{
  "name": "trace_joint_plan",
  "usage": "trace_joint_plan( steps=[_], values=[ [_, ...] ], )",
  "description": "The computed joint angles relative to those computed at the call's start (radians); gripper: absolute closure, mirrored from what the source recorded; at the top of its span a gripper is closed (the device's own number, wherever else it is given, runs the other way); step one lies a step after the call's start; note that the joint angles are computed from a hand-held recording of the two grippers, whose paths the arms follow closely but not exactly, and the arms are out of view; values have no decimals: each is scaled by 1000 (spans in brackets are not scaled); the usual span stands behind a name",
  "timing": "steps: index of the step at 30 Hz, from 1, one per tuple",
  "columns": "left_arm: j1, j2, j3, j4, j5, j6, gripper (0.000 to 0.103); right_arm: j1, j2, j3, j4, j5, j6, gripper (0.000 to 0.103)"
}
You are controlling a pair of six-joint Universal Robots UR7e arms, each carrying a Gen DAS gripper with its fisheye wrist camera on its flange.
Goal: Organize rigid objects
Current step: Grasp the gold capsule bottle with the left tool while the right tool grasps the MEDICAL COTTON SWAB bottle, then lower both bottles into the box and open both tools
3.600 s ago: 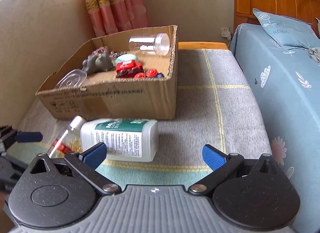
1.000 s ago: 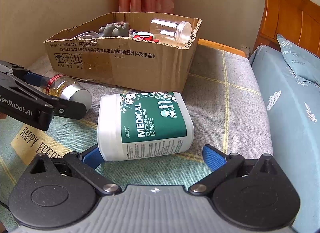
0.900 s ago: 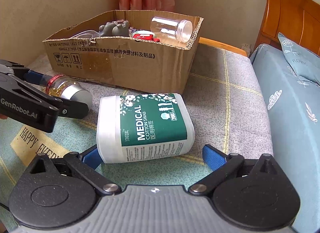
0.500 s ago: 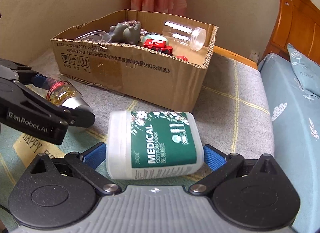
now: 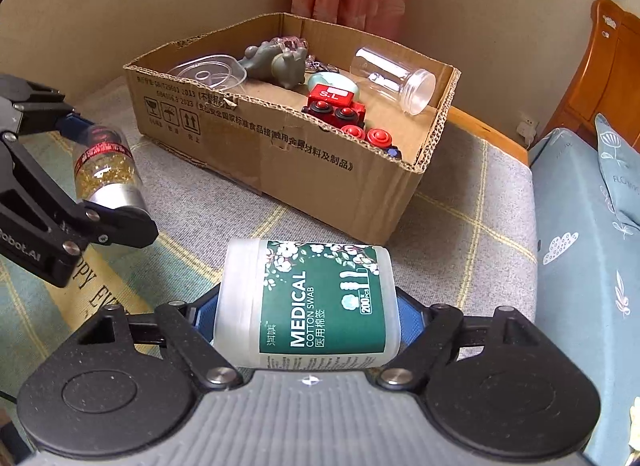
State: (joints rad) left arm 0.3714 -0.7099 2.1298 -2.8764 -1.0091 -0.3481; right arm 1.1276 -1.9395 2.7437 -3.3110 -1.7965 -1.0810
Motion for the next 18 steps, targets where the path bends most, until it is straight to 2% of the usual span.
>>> trace_joint_plan(
  steps=[6,10,14,18],
  values=[
    [-4,-38,-29,-11,-34,94,10,23,-127,-32,177,3,-6,17],
    [10,-33,-86,-17,-43,186,10,35,-206,-67,298,32,14,17],
    [37,1,-163,-35,-62,327,10,60,-227,-95,329,42,30,17],
    [84,39,-262,12,-133,475,10,83,-221,-124,336,45,46,17]
  ],
)
